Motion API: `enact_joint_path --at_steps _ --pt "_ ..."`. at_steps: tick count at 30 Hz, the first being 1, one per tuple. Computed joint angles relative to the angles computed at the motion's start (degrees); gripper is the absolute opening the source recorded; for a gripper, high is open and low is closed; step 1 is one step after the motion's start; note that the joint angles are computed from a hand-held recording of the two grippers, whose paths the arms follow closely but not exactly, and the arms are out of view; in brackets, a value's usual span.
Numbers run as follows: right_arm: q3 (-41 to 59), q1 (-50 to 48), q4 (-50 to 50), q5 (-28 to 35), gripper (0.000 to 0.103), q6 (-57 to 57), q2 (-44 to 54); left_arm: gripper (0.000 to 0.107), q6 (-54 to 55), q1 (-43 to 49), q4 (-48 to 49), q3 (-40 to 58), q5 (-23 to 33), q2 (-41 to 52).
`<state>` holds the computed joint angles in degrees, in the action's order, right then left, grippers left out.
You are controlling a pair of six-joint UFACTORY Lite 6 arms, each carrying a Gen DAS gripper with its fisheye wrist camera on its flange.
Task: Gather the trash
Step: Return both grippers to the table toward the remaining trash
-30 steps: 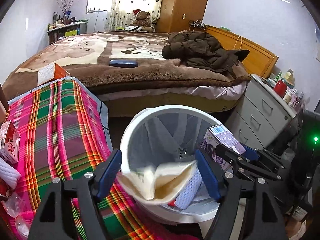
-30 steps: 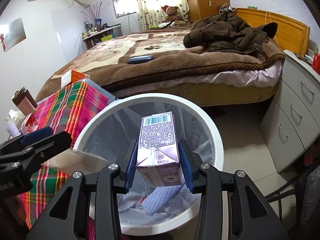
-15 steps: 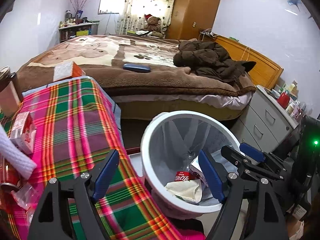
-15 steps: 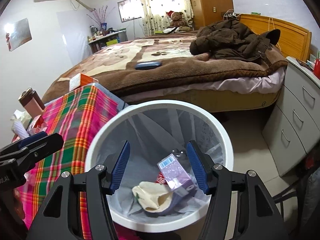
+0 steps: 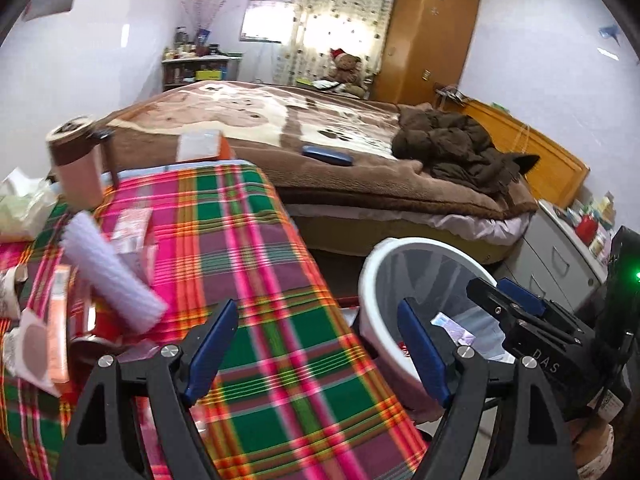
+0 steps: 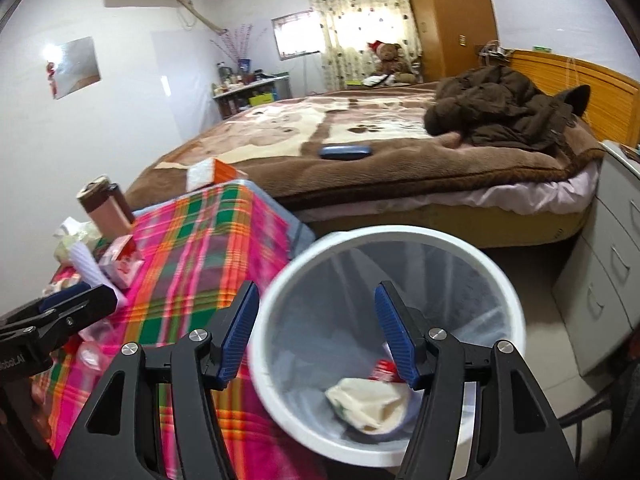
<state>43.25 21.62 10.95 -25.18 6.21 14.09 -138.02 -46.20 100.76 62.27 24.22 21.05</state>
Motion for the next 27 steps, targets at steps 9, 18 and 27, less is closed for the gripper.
enact_joint_path --at_steps 9,18,27 --pt "6.95 6.49 -2.0 0.85 0.068 1.45 4.62 0.083 -7.16 3.47 3.25 -16.86 4.92 -14.23" --pt "15.75 11.35 -8.94 4.8 0.068 6.28 10.55 0.085 -7.03 9.96 1.43 -28.67 6.48 -24.98" --pt "27.15 15.03 -24.08 9.77 0.068 18.63 18.68 0.085 -1.14 18.37 -2.54 -37.95 3.91 -33.66"
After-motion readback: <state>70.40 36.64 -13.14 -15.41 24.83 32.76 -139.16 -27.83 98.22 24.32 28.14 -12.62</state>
